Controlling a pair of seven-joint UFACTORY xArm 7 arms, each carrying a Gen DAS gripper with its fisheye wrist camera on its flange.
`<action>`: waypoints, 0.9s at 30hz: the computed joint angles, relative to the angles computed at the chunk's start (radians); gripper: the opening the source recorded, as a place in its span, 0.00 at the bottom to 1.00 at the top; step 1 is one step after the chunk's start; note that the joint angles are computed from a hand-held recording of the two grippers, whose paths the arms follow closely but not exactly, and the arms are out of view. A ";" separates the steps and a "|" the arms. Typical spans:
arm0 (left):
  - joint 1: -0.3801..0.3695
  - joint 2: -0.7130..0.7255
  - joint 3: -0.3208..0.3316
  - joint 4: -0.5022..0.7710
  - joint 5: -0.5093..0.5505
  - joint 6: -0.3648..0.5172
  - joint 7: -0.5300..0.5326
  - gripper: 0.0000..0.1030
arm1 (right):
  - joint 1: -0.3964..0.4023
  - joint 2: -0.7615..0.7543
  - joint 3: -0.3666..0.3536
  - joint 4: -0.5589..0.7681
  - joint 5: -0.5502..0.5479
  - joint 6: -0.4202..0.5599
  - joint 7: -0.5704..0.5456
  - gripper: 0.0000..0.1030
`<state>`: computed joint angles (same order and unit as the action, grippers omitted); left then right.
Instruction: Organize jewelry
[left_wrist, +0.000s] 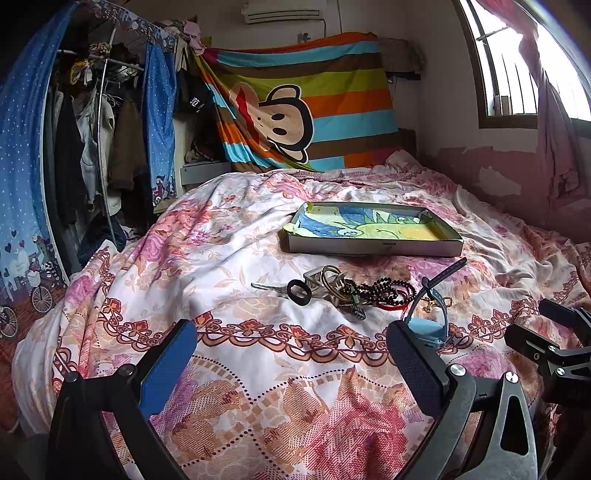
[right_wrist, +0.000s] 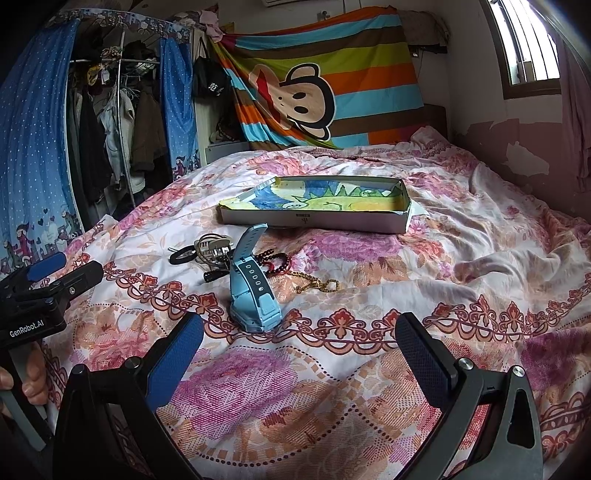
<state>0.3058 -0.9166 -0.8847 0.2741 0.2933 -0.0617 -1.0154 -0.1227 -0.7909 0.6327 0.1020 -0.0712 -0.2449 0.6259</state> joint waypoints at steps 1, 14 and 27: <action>0.001 -0.001 -0.001 0.000 0.000 -0.001 -0.001 1.00 | 0.000 0.001 -0.002 0.000 -0.001 -0.001 -0.001 0.99; 0.002 -0.001 -0.002 0.000 0.001 -0.001 -0.002 1.00 | 0.001 0.003 -0.005 0.000 -0.001 -0.002 -0.002 0.99; -0.006 0.009 0.007 0.003 0.005 0.007 0.004 1.00 | -0.002 0.001 -0.002 0.002 0.001 0.009 0.002 0.99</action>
<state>0.2999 -0.9076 -0.8778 0.2772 0.2982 -0.0550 -1.0118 -0.1244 -0.7895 0.6308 0.1036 -0.0699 -0.2359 0.6278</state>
